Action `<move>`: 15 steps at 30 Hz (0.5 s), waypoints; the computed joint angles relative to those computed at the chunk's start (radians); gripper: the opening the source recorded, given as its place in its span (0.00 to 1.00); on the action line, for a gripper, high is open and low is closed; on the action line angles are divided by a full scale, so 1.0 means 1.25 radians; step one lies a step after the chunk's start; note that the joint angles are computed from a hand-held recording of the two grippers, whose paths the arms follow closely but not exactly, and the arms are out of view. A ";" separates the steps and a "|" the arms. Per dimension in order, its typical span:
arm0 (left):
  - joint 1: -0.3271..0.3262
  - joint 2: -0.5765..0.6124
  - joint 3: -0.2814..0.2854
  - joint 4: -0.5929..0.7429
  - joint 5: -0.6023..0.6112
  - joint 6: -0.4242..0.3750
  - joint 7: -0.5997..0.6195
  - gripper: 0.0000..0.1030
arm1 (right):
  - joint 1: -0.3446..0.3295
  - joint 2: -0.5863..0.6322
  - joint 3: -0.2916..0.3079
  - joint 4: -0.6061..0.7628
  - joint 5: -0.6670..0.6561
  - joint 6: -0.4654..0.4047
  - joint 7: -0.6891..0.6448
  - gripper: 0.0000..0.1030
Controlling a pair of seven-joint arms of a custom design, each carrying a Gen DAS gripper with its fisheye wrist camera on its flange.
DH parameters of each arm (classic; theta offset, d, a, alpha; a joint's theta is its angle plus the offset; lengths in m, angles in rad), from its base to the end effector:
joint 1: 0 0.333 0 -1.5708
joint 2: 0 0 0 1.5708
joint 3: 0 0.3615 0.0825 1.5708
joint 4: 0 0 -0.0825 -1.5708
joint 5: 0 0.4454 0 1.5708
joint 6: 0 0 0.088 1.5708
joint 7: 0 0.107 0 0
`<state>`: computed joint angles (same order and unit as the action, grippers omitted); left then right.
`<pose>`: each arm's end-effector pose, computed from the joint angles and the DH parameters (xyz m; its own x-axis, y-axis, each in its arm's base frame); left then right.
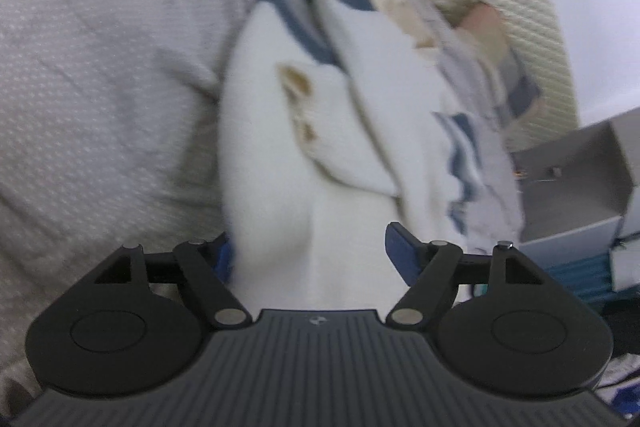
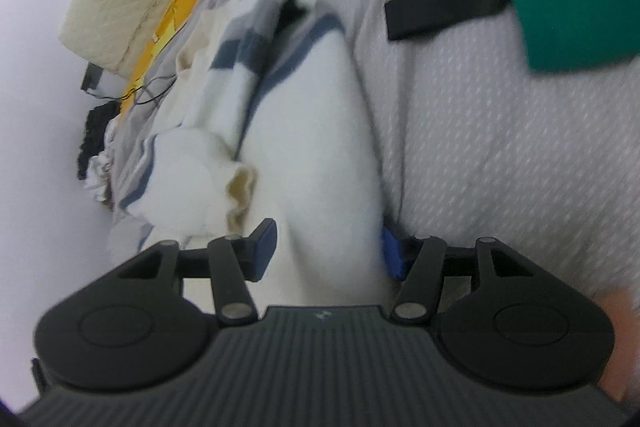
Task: Fold large clothes
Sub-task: 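Close both grippers on the sweater hem side by side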
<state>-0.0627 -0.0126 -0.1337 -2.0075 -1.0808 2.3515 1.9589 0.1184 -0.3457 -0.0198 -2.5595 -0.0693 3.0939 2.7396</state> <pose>0.6259 -0.1375 0.5246 -0.0923 -0.6667 0.7396 -0.9236 -0.2202 -0.3137 0.4965 0.0543 0.4995 -0.5212 -0.5038 -0.6889 -0.3745 0.8603 -0.3458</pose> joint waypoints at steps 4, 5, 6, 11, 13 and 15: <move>0.005 -0.033 0.015 -0.027 -0.133 -0.052 0.119 0.75 | 0.153 -0.003 -0.126 -0.013 0.079 0.068 -0.076 0.56; 0.007 -0.043 0.023 -0.035 -0.168 -0.075 0.145 0.75 | 0.194 -0.006 -0.160 -0.019 0.095 0.094 -0.091 0.56; 0.009 -0.049 0.029 -0.039 -0.203 -0.101 0.169 0.75 | 0.219 -0.010 -0.180 -0.023 0.101 0.115 -0.098 0.56; 0.006 -0.042 0.024 -0.027 -0.179 -0.130 0.167 0.75 | 0.350 -0.019 -0.306 -0.041 0.049 0.239 -0.077 0.56; 0.001 -0.030 0.013 -0.012 -0.090 -0.118 0.112 0.74 | 0.356 -0.023 -0.316 -0.046 0.026 0.249 -0.058 0.56; -0.005 -0.025 0.004 -0.004 -0.011 -0.101 0.070 0.74 | 0.342 -0.024 -0.304 -0.051 0.011 0.255 -0.039 0.56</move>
